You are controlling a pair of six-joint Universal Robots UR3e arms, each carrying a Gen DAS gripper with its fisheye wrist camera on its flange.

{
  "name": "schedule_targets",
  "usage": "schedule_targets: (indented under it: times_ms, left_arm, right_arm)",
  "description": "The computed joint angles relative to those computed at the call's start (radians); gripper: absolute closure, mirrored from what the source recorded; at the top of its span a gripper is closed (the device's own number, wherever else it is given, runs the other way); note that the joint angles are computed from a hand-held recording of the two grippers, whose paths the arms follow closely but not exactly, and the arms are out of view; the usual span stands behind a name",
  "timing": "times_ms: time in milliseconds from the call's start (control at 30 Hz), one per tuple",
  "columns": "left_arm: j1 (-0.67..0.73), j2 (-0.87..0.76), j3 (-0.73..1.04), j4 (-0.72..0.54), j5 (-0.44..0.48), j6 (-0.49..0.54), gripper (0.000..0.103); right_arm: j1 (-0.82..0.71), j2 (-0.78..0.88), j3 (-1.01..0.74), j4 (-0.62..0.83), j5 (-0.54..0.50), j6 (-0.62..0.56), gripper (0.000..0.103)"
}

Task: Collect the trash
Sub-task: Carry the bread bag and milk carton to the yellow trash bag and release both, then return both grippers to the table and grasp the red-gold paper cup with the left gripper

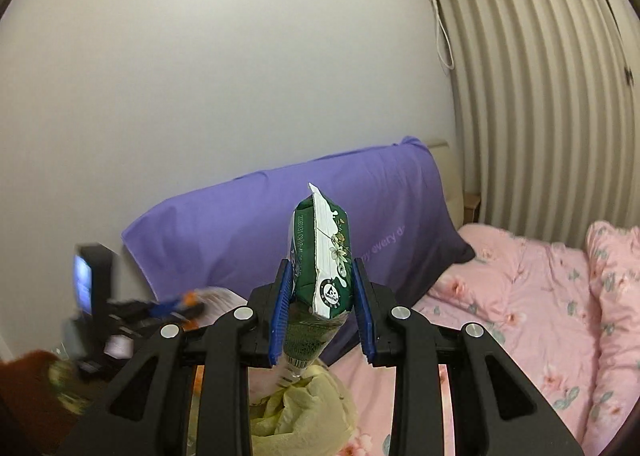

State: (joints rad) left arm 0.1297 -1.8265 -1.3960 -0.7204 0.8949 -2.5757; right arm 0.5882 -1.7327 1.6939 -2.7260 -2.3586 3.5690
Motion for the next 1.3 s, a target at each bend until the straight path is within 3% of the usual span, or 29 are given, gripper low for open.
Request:
schedule_targets:
  times_ms: [133,400,533,700,800,967,1100,1300]
  left_arm:
    - [-0.049,-0.071,-0.007,-0.001,0.108,0.092,0.077]
    - [0.043,-0.112,0.065,-0.223,0.049,0.143,0.077]
    - [0.059,-0.091,0.054,-0.270,0.033,0.193,0.077]
    - [0.045,-0.120,0.092,-0.302,0.031,0.200,0.077]
    - [0.060,-0.144,0.155,-0.395,0.002,0.217,0.077]
    - [0.110,-0.152,0.236,-0.593,-0.097,0.239,0.056]
    - [0.163,-0.113,0.237,-0.663,-0.172,0.239,0.048]
    - [0.331,0.078,-0.025,-0.474,-0.253,0.192,0.044]
  right_arm:
    - [-0.017,0.025,0.043,-0.053,0.079,0.027,0.074]
    - [-0.136,0.179,0.131,-0.124,0.375,0.088,0.074]
    - [-0.158,0.283,0.092,-0.121,0.444,0.087,0.074]
    - [-0.161,0.369,0.038,-0.093,0.456,0.088,0.074]
    - [-0.162,0.361,0.045,-0.081,0.453,0.085,0.074]
    - [-0.171,0.352,0.057,-0.085,0.492,0.069,0.074]
    - [-0.157,0.352,0.065,-0.112,0.452,0.040,0.063]
    - [-0.136,0.355,0.030,-0.124,0.432,0.012,0.063]
